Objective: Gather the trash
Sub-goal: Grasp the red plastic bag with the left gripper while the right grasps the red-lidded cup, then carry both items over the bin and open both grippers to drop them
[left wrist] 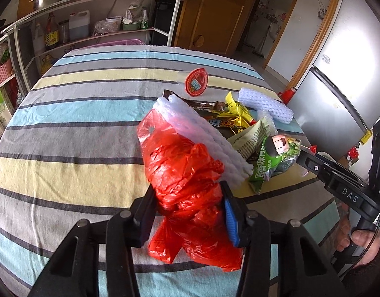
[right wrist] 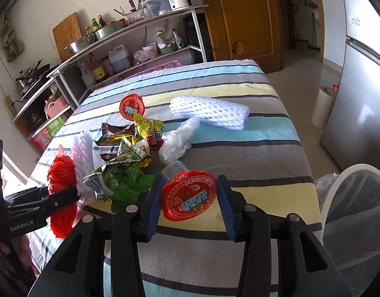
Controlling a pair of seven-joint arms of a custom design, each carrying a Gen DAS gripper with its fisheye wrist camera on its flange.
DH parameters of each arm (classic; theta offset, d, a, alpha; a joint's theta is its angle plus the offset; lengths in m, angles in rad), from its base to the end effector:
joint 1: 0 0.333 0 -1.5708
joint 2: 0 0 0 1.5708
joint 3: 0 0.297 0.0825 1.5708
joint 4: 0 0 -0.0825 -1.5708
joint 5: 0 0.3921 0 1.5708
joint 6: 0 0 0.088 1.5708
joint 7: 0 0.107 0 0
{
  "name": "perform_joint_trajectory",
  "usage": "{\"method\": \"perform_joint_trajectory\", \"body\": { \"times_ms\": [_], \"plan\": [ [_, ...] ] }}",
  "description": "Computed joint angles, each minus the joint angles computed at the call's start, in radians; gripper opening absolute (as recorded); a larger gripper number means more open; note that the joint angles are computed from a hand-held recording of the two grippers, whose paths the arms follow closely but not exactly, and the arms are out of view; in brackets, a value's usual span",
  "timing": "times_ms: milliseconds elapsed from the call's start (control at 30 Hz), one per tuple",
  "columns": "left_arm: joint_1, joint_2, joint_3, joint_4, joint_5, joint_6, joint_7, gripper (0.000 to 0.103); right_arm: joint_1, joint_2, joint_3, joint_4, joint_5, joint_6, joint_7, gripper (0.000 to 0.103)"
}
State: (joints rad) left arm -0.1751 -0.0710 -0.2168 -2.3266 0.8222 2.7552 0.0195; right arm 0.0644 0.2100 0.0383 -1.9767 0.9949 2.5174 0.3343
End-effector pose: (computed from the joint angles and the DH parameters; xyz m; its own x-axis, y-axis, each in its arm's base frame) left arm 0.4849 -0.2337 0.3877 0.3651 -0.9028 0.2271 -0.6928 -0.4264 -0.5816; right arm 0.6235 0.0559 0.3712 0.6135 -0.7615 -0.2093 -0.6652 -0.3554 -0.6567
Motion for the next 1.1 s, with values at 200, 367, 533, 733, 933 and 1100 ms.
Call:
{"method": "perform_joint_trajectory", "body": {
  "times_ms": [200,367,533,733,933,1100],
  "plan": [
    [0.000,-0.070,-0.010,-0.048,0.017,-0.003,0.010,0.050,-0.009,-0.041,-0.005,-0.038,0.056,-0.005,-0.036,0.044],
    [0.002,-0.100,-0.028,-0.046,0.041,-0.016,0.016,0.050,-0.008,-0.091,-0.015,-0.083,0.117,0.011,-0.078,0.044],
    [-0.006,-0.068,-0.039,0.014,0.064,-0.017,0.048,0.050,-0.009,-0.137,-0.036,-0.114,0.163,0.018,-0.107,0.044],
    [-0.028,0.010,-0.036,0.121,0.091,0.005,0.106,0.050,-0.019,-0.189,-0.067,-0.141,0.212,0.052,-0.129,0.044],
    [-0.063,0.121,-0.024,0.256,0.077,0.047,0.207,0.050,-0.041,-0.217,-0.098,-0.151,0.244,0.088,-0.129,0.044],
    [-0.099,0.244,-0.025,0.403,-0.025,0.055,0.395,0.050,-0.065,-0.219,-0.119,-0.144,0.247,0.126,-0.111,0.044]
  ]
}}
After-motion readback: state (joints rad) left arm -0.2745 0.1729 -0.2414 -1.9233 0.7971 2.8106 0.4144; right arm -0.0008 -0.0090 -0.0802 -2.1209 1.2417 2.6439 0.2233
